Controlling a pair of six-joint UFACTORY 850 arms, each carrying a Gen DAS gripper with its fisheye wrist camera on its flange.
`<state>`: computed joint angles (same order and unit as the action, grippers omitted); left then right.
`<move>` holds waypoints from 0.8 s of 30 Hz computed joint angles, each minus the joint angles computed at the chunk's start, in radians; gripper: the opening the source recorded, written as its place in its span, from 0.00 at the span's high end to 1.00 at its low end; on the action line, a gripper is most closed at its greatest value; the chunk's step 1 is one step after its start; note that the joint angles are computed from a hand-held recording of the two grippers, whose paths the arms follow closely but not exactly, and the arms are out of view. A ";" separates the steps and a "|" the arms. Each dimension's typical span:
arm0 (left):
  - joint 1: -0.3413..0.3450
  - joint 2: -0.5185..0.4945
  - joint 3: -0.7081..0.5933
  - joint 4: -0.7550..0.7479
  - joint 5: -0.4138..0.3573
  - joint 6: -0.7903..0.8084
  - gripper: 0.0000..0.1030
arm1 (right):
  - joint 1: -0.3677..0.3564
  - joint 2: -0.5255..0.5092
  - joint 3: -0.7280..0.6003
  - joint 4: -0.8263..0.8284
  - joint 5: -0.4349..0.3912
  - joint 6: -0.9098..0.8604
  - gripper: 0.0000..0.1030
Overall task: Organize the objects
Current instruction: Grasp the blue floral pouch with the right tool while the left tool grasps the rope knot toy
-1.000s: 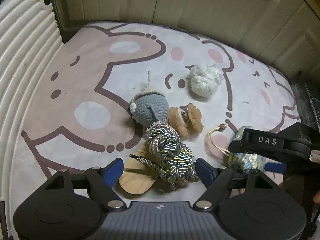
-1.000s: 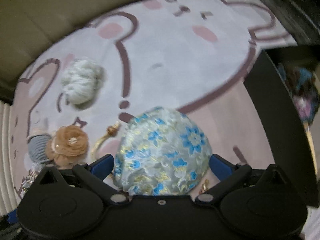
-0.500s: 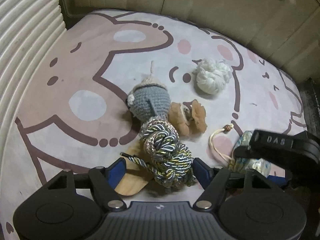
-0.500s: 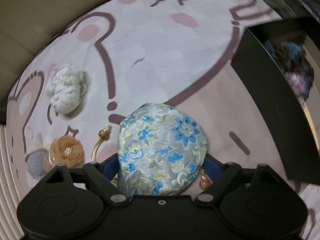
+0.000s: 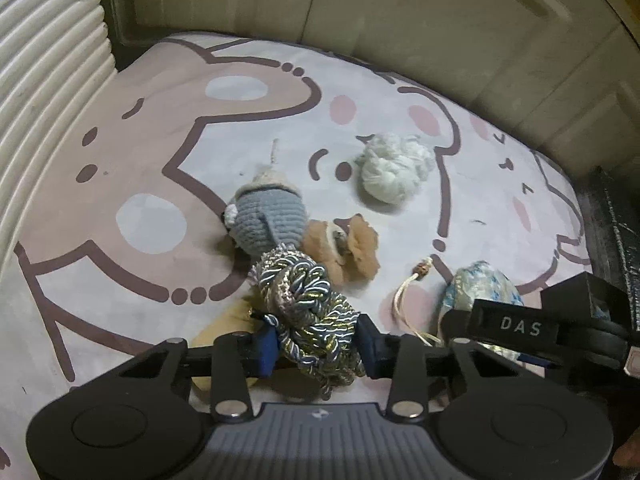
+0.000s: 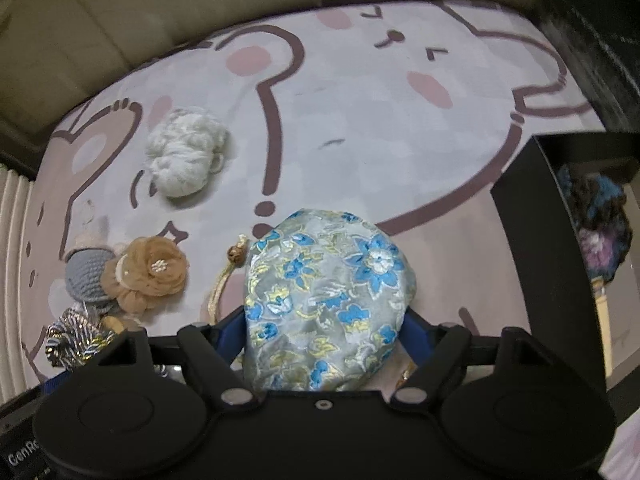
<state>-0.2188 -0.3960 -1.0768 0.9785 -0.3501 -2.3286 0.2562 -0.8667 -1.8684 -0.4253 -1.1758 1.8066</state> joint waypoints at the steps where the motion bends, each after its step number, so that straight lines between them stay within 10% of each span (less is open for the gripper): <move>1: -0.003 0.004 0.001 0.010 -0.004 -0.008 0.60 | 0.004 -0.002 -0.006 -0.012 -0.002 -0.016 0.24; 24: -0.092 0.074 -0.033 0.029 -0.251 0.066 0.60 | 0.101 0.060 -0.004 -0.270 -0.095 -0.229 0.24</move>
<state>-0.3104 -0.3218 -1.1096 1.0073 -0.6014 -2.2622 0.3574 -0.8068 -1.8726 -0.6957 -1.2707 1.5778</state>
